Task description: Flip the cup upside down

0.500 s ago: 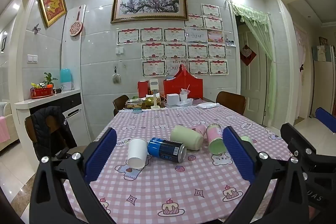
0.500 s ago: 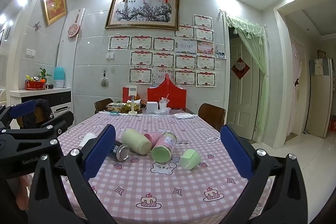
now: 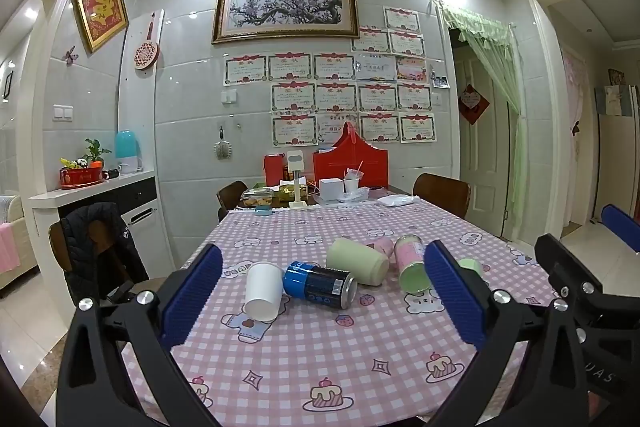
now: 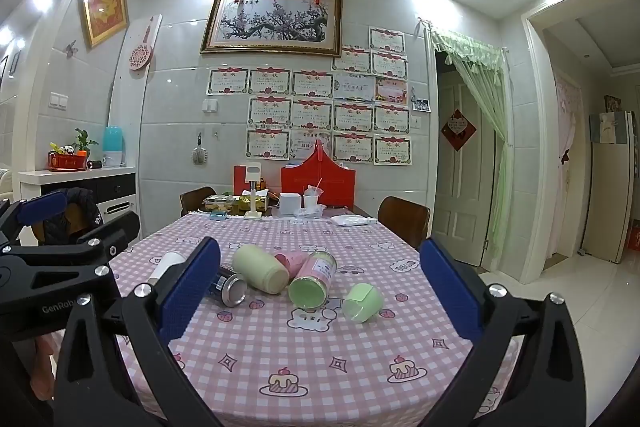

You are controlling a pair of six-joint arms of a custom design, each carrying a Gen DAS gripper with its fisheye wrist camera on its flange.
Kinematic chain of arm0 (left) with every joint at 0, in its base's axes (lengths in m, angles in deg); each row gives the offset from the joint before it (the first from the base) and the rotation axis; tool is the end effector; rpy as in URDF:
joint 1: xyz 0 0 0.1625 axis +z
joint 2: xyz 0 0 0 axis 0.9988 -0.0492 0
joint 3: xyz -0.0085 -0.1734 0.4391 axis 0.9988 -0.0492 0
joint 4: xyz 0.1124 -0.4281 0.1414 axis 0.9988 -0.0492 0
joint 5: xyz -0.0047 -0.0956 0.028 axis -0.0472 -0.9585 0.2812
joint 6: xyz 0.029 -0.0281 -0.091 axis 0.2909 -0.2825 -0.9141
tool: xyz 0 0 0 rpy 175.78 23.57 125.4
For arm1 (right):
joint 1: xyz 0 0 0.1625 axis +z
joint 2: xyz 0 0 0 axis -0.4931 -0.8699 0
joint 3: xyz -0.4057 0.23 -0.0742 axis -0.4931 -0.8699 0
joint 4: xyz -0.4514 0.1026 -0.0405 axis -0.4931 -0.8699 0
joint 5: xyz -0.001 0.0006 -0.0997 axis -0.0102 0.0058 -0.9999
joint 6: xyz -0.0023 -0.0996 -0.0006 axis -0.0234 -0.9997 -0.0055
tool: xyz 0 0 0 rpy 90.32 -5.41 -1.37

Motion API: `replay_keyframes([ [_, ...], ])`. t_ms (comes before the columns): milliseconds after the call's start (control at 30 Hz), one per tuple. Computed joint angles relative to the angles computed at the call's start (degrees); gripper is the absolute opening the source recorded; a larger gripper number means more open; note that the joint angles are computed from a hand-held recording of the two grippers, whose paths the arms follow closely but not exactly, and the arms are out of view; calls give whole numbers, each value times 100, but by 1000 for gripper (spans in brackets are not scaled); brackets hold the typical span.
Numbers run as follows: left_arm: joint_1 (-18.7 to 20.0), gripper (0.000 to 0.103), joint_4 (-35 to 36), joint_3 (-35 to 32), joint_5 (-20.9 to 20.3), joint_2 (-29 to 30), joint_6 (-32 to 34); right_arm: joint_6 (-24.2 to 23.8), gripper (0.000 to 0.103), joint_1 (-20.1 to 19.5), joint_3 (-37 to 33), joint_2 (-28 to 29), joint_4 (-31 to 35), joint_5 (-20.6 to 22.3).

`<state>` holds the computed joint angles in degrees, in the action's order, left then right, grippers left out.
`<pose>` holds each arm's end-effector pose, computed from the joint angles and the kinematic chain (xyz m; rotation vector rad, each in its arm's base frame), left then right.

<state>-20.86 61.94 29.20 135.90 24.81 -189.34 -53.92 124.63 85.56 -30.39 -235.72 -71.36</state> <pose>-0.1489 -0.7815 0.1166 0.7834 1.8725 -1.5725 0.1832 -0.7425 0.0492 0.6793 -1.7143 1.6912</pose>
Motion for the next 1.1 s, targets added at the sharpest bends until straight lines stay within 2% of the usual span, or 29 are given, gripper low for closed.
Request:
replay_keyframes([
  [1100,20,99,15,90,10,-88,5,2,96,0,-11,11,16,-7],
])
